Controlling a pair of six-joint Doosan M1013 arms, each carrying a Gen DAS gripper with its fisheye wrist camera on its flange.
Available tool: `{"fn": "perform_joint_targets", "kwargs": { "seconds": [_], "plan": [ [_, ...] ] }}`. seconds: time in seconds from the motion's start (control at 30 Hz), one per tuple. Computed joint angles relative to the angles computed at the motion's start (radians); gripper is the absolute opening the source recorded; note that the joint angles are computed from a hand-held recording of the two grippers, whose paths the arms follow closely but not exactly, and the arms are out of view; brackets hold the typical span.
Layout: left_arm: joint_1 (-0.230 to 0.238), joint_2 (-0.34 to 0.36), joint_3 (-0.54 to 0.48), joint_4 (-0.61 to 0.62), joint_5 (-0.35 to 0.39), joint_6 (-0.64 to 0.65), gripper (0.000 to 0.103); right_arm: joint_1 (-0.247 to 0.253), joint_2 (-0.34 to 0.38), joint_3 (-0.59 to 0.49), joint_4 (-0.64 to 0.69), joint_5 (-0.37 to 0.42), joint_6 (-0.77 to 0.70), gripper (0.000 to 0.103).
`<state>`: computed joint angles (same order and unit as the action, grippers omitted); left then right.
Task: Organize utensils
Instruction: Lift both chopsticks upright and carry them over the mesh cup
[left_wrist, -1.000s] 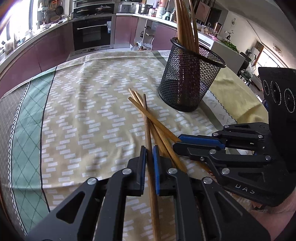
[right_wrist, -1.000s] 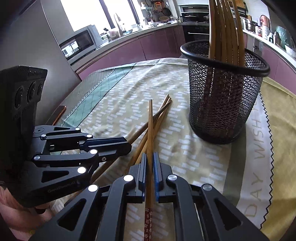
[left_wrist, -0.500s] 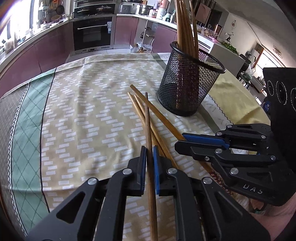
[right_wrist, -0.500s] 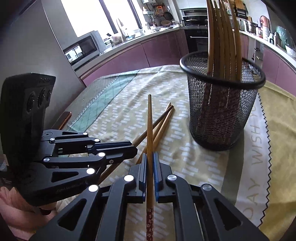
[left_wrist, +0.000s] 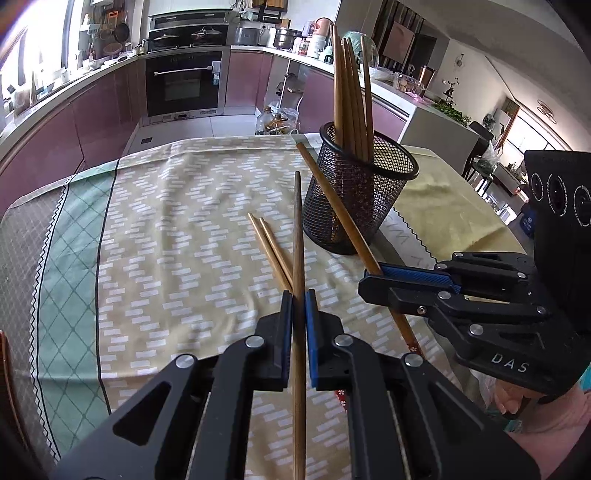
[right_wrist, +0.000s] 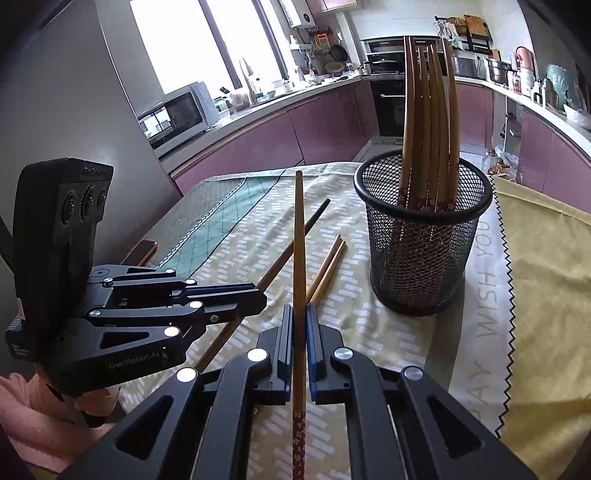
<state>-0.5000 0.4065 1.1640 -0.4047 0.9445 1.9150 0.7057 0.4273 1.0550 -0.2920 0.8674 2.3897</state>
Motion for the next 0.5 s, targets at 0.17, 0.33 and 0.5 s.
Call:
{"fn": "perform_joint_targets", "kwargs": {
  "seconds": [0.17,0.33,0.5],
  "plan": [
    [0.000,-0.010,0.005,-0.006,-0.012,0.010,0.008,0.005,-0.017,0.019,-0.029,-0.015,0.019,0.006],
    [0.004,-0.022,0.012,-0.027,-0.023,0.027,0.008,0.009,-0.031,0.028,-0.068,-0.025,0.046,0.006],
    [0.014,-0.031,0.005,-0.078,-0.024,0.059,0.008,0.011,-0.048,0.037,-0.118,-0.036,0.078,0.006]
  ]
}}
